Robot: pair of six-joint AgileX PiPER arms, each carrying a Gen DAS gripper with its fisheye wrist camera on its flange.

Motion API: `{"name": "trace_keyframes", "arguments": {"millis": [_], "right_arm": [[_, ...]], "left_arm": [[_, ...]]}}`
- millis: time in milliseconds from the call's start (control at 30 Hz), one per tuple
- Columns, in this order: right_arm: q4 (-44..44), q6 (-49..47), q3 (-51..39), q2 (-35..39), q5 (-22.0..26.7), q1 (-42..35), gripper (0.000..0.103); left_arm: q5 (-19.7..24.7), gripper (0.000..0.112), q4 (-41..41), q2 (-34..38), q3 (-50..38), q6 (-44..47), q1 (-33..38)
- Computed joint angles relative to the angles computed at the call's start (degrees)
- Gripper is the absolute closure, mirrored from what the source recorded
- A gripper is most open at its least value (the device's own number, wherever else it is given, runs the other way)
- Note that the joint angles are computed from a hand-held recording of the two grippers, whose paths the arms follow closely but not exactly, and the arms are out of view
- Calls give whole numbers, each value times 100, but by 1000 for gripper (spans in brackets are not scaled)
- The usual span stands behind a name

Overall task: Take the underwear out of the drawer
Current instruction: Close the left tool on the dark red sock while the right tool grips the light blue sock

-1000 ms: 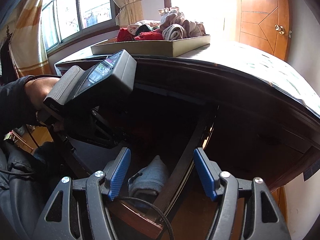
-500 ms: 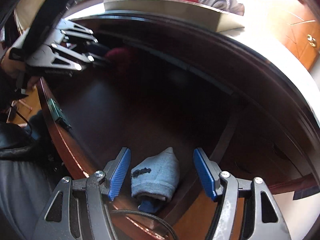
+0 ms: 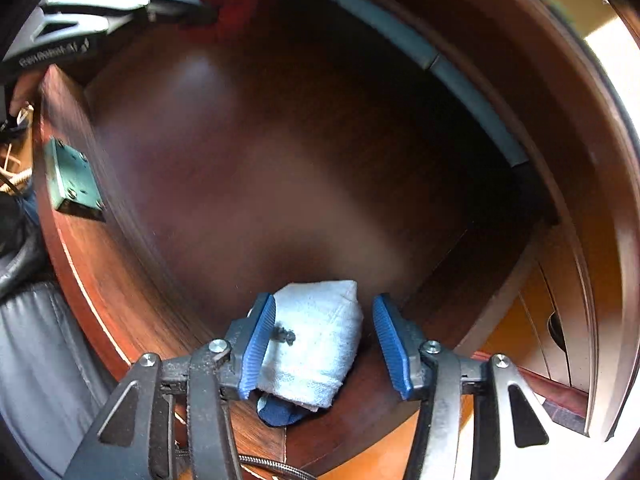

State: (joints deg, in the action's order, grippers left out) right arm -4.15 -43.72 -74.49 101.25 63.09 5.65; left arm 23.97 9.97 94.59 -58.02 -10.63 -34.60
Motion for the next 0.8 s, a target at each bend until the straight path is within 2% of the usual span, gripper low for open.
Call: {"name": "trace_keyframes", "arguments": {"millis": [267,433,500,600,667,800], "right_arm": [[-459,298,-453,491,479,252,58],[-674,516,-608,747,461,521,69],[-723,587,-451,648,287,623,74],[-565,527,-51,381,-129,575,94],[-474,537,330,130,-644,452,94],[132,324,843,-287,-1243,141,95]], "left_arm": [[-70,91,-362,-81,77,348,125],[-152,91,-732,-184,194,653,269],[-210,91,-957,-256,272,843,355],[-313,91,-1065,-337,381,893,421],[-356,91,-1145,-383,438,931,465],[-444,91,-1268,-483,554,993,556]]}}
